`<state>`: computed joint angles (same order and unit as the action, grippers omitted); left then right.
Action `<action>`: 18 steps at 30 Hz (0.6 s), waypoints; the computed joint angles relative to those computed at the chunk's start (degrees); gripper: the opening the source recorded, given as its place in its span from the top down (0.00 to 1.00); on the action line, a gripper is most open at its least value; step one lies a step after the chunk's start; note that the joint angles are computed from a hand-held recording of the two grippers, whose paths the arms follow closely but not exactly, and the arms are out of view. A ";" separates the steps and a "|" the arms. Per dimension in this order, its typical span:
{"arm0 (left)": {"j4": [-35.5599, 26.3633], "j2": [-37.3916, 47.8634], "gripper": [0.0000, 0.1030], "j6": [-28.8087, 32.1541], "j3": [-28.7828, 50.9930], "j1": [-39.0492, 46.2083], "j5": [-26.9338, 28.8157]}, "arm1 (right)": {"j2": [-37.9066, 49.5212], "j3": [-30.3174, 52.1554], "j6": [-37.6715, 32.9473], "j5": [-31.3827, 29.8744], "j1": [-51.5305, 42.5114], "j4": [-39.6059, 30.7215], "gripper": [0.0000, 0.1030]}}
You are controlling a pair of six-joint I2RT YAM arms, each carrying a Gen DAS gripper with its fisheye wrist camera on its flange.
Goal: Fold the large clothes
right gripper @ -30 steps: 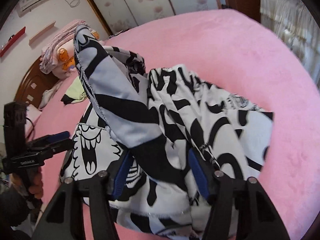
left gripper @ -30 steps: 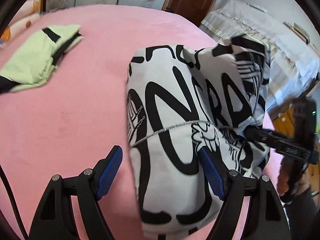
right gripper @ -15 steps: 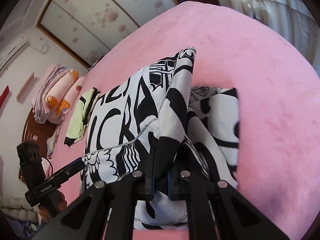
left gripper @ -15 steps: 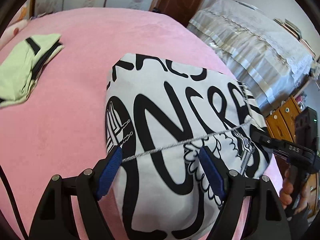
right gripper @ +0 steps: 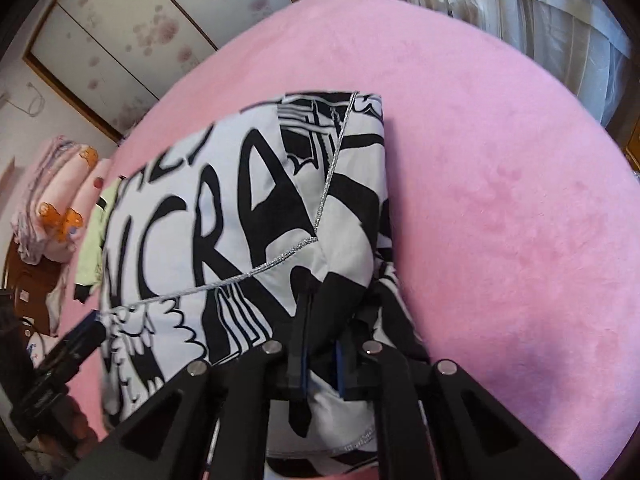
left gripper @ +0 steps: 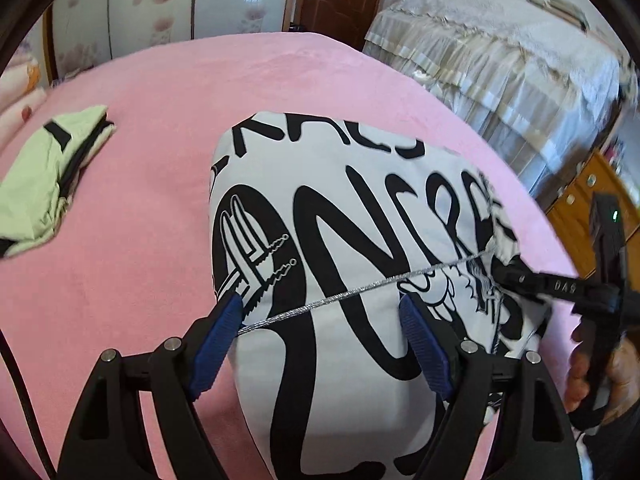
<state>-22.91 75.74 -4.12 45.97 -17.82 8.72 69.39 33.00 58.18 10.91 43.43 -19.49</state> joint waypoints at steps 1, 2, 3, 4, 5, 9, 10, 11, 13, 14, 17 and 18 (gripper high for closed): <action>0.11 -0.04 0.18 0.25 -0.17 -0.56 -0.96 | 1.22 0.43 0.17 0.49 0.33 0.34 0.91; -0.13 -0.22 0.17 0.06 -0.21 -1.00 -1.47 | 1.91 1.62 0.02 1.14 0.92 -0.64 0.89; -0.73 -0.35 0.17 -0.22 -0.06 -1.22 -1.59 | 2.24 3.05 -0.57 2.11 1.91 -2.33 0.89; -1.20 -0.43 0.17 -0.38 0.10 -1.02 -1.36 | 2.12 4.11 -0.95 2.89 2.75 -3.93 0.86; -2.05 -0.83 0.17 -0.53 0.34 -0.35 -0.62 | 1.40 4.94 -0.72 3.96 4.12 -5.69 0.84; -4.44 -6.30 0.17 -1.96 -0.83 1.13 0.54 | -0.92 10.44 3.32 13.87 13.16 -17.94 0.72; -4.71 -8.88 0.17 -2.33 -1.76 0.98 0.22 | -0.44 12.05 3.84 16.37 15.08 -20.22 0.70; -5.45 -12.58 0.17 -2.52 -2.87 0.58 -0.18 | 0.02 13.78 4.95 19.55 17.85 -23.04 0.68; -6.39 -17.33 0.18 -3.30 -4.48 -0.77 -0.62 | -0.33 15.62 6.53 24.82 23.59 -26.74 0.68; -7.38 -20.08 0.19 -3.61 -5.58 -1.64 -0.11 | 0.84 16.82 7.06 26.44 26.70 -26.75 0.68; -8.88 -22.88 0.42 -4.41 -7.95 -4.88 0.24 | 3.67 17.15 4.09 25.23 30.40 -21.05 0.68; -9.04 -22.56 0.52 -4.47 -8.56 -5.86 -0.23 | 4.41 16.56 3.14 23.93 30.26 -19.79 0.69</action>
<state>-31.95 53.18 -8.60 37.42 -23.69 8.49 73.80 49.56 61.32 34.84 73.70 -39.28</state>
